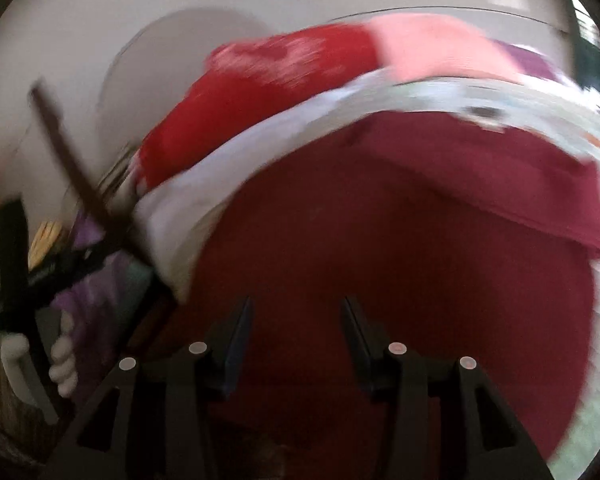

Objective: Fold small clothes

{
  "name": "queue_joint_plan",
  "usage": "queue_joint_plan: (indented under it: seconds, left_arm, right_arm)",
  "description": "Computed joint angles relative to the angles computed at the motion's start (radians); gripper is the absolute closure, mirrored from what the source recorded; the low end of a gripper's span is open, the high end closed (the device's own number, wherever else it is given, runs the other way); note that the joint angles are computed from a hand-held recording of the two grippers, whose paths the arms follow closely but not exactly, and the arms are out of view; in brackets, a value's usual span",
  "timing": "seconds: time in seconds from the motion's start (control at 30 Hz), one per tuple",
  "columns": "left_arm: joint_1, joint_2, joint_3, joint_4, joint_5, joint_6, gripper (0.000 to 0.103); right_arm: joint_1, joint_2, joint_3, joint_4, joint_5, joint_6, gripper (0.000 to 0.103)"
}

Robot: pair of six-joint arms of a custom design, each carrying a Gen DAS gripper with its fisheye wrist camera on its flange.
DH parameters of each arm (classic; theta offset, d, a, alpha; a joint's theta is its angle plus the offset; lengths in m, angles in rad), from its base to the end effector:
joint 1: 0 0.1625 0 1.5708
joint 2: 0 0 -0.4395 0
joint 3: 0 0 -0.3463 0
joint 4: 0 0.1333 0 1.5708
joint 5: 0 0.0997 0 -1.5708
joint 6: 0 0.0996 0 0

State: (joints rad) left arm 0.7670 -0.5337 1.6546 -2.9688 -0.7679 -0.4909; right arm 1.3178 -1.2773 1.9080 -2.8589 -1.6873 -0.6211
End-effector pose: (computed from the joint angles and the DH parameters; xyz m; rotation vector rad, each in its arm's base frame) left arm -0.3213 -0.5943 0.0350 0.2439 2.4980 -0.9201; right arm -0.0189 -0.5593 0.3616 0.4349 -2.6255 0.7565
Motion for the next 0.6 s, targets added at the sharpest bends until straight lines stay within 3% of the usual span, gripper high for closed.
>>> queue_joint_plan:
  seconds: [0.17,0.37,0.47,0.6]
  left_arm:
    - [0.017,-0.017,0.022,-0.019,-0.01,-0.011,0.006]
    - [0.04,-0.026,0.03,-0.023,-0.027,-0.021,0.006]
    - [0.048,-0.029,0.036,-0.034,-0.034,-0.022,0.006]
    - [0.055,-0.027,0.031,-0.029,-0.036,-0.027,0.006]
  right_arm:
    - [0.069,0.152,-0.053,0.074,-0.095,-0.076,0.047]
    - [0.102,0.223,-0.057,0.028,-0.145,-0.166,0.047]
    - [0.13,0.237,-0.013,-0.032,-0.204,-0.301,0.035]
    - [0.157,0.288,0.065,-0.233,-0.308,-0.542,0.034]
